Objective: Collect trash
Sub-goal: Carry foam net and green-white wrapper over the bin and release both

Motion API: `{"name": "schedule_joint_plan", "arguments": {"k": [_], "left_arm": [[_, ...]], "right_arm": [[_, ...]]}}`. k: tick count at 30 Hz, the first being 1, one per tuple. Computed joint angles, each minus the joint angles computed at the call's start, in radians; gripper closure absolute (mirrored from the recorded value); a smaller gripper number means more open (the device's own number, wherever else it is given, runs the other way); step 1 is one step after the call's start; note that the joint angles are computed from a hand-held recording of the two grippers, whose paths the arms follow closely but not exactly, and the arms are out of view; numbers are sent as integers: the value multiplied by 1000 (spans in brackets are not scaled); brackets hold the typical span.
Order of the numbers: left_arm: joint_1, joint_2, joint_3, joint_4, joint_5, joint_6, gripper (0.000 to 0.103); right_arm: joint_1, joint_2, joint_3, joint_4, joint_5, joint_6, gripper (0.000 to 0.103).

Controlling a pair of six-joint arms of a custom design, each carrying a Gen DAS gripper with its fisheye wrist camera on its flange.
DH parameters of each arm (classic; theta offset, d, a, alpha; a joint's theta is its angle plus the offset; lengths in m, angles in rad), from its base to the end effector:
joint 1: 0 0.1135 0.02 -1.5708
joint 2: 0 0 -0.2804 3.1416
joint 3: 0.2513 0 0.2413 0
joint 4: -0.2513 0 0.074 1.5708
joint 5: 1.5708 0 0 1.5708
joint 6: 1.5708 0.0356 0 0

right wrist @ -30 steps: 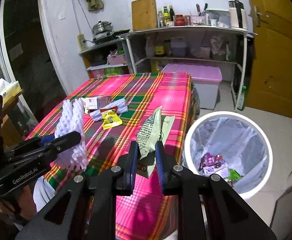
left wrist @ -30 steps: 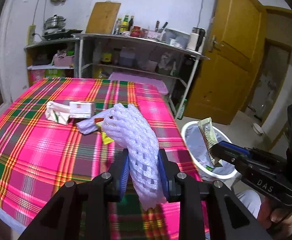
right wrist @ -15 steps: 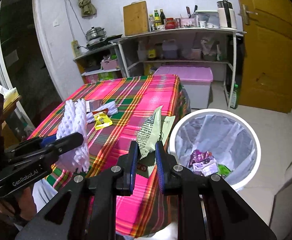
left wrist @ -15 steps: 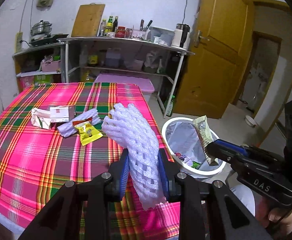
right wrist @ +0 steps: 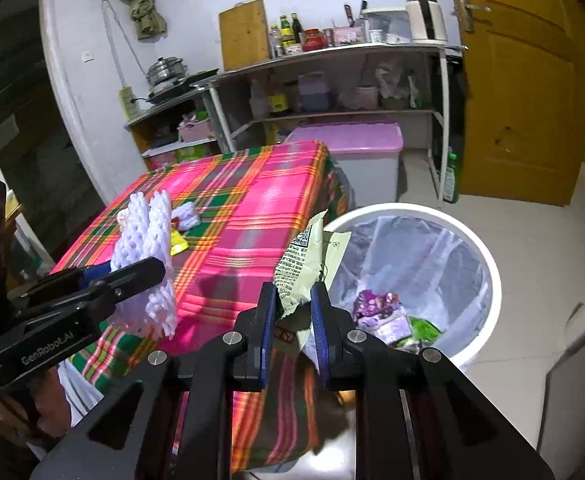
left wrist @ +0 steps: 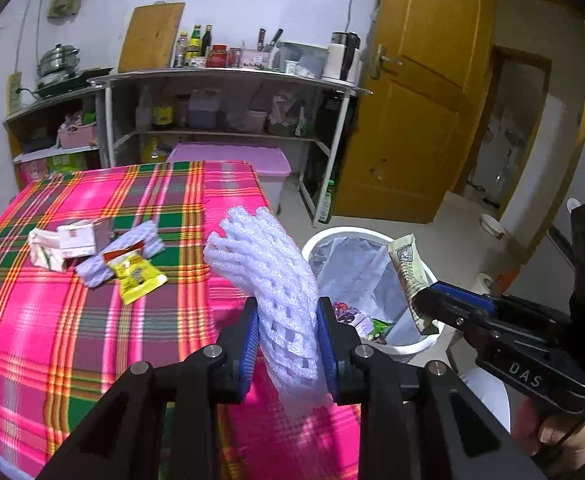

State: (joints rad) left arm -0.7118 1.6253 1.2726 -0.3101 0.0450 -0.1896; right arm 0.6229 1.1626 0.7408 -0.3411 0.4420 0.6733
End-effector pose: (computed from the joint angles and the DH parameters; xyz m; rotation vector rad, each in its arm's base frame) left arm 0.2728 -0.2375 0.3016 0.6149 2.2039 -0.5327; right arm 0.1902 0.1179 0.2565 0.2716 2.2349 0.1769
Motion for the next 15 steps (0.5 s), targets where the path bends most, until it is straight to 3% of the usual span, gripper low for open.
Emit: {"name": "schedule_joint_plan", "arguments": {"k": [15], "left_arm": [[-63, 232, 212, -35, 34, 26, 75]], "right_arm": [[-210, -43, -113, 55, -139, -34, 84]]}}
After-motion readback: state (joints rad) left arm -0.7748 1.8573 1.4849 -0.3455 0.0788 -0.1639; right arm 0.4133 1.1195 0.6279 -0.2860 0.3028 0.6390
